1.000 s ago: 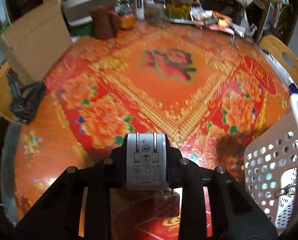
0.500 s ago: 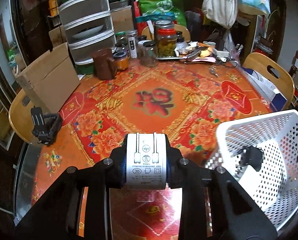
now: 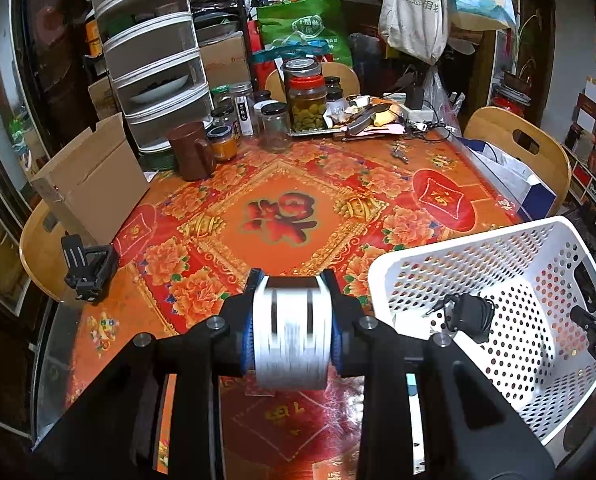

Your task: Organize rigid objects

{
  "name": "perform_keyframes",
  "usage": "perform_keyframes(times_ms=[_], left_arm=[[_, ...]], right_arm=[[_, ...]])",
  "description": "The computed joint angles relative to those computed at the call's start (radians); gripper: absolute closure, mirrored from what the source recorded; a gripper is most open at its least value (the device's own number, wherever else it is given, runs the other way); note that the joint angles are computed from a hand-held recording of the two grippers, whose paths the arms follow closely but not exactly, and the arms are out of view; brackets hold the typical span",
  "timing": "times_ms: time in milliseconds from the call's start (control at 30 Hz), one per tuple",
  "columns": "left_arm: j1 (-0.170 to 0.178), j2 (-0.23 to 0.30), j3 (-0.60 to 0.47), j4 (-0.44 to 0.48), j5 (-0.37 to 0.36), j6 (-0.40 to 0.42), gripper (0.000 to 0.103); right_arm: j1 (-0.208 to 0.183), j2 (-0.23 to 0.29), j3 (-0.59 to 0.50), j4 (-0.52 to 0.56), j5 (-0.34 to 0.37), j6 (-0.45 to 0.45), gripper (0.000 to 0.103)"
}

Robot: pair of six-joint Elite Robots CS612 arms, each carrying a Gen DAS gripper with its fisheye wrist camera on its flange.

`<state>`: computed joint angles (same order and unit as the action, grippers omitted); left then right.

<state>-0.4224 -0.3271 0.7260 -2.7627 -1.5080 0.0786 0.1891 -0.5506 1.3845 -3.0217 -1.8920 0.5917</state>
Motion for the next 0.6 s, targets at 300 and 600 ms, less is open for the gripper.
perform_keyframes(times_ms=[300,600], left_arm=[[-0.021,-0.034,0.063,-0.062,0.001,0.037,0.078],[0.021,0.033,-0.05,0.025,-0.037,-0.04,0.077]], right_arm=[[0.0,0.001,0.0,-0.001,0.0,0.0,0.081],[0.001,-0.001,0.0,-0.005,0.001,0.004,0.08]])
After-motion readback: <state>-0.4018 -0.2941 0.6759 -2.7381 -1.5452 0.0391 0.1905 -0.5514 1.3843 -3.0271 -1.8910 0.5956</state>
